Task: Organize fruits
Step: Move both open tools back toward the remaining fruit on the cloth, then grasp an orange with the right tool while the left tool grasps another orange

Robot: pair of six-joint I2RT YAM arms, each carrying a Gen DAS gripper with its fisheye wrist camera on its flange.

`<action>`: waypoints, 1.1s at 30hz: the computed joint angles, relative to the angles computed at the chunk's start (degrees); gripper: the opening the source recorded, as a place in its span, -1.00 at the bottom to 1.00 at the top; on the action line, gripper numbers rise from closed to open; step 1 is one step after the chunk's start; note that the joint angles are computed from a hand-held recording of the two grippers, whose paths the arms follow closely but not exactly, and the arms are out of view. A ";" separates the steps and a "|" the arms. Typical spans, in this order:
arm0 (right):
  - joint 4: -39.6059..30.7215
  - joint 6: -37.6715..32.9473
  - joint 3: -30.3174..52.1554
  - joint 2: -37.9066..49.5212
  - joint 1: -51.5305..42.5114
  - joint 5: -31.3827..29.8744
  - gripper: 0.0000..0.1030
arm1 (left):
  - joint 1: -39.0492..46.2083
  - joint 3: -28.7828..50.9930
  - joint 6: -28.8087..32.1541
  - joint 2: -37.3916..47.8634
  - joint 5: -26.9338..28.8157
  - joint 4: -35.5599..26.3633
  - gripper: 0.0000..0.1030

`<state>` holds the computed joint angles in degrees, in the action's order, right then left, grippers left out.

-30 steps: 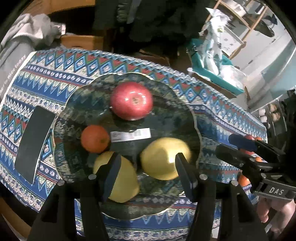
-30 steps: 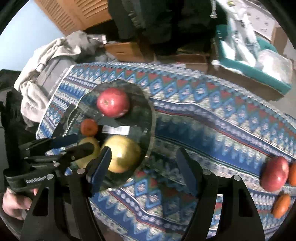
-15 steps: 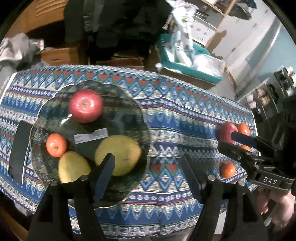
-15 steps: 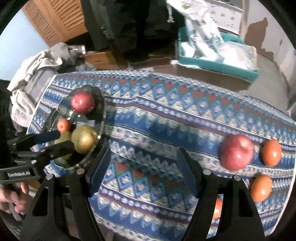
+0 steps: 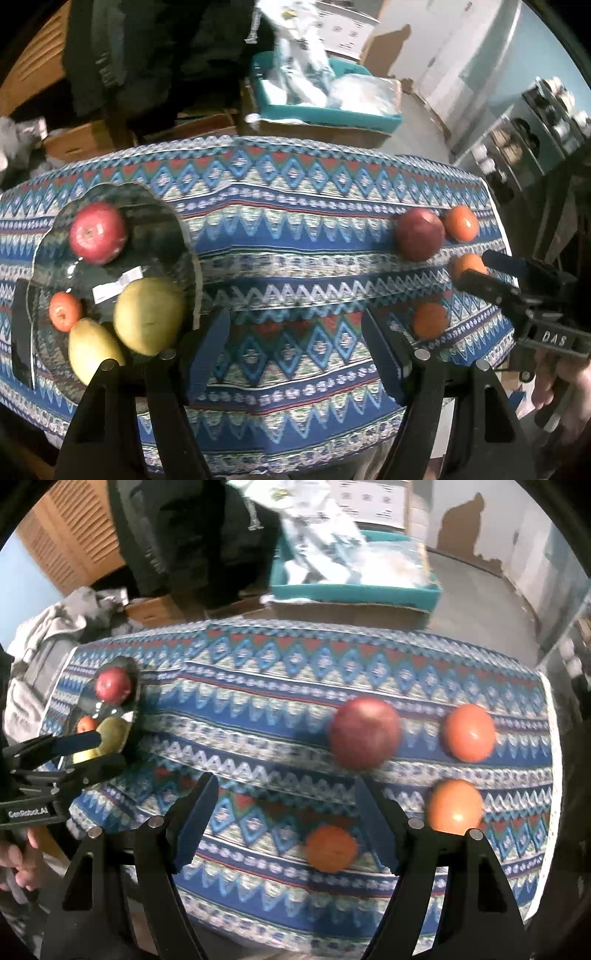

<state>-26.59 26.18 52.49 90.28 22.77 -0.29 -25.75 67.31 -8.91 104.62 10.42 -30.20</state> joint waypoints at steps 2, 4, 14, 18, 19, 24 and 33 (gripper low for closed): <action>-0.08 -0.60 -2.01 -1.91 -2.19 -0.21 0.47 | -1.59 0.96 -0.57 0.73 -0.25 -0.38 0.47; -0.18 -1.39 -3.68 -3.42 -4.29 -0.61 0.47 | -2.80 1.60 -0.85 1.24 -0.18 -0.39 0.47; 0.57 -5.59 -10.68 -7.63 -15.67 -4.17 0.48 | -8.82 7.30 -2.16 6.75 -1.80 -1.77 0.50; 2.12 -7.86 -12.95 -7.08 -20.31 -5.84 0.48 | -9.91 9.86 -2.76 9.27 -1.35 -1.87 0.50; 2.50 -8.19 -13.39 -6.84 -21.09 -6.10 0.48 | -10.14 10.47 -2.95 9.89 -1.13 -1.84 0.50; 5.12 -10.46 -15.08 -3.63 -25.26 -7.50 0.48 | -11.10 13.33 -3.70 13.28 -0.16 -1.91 0.50; 11.41 -12.70 -15.45 4.83 -28.60 -9.15 0.48 | -12.06 18.39 -4.86 19.79 1.54 -2.83 0.50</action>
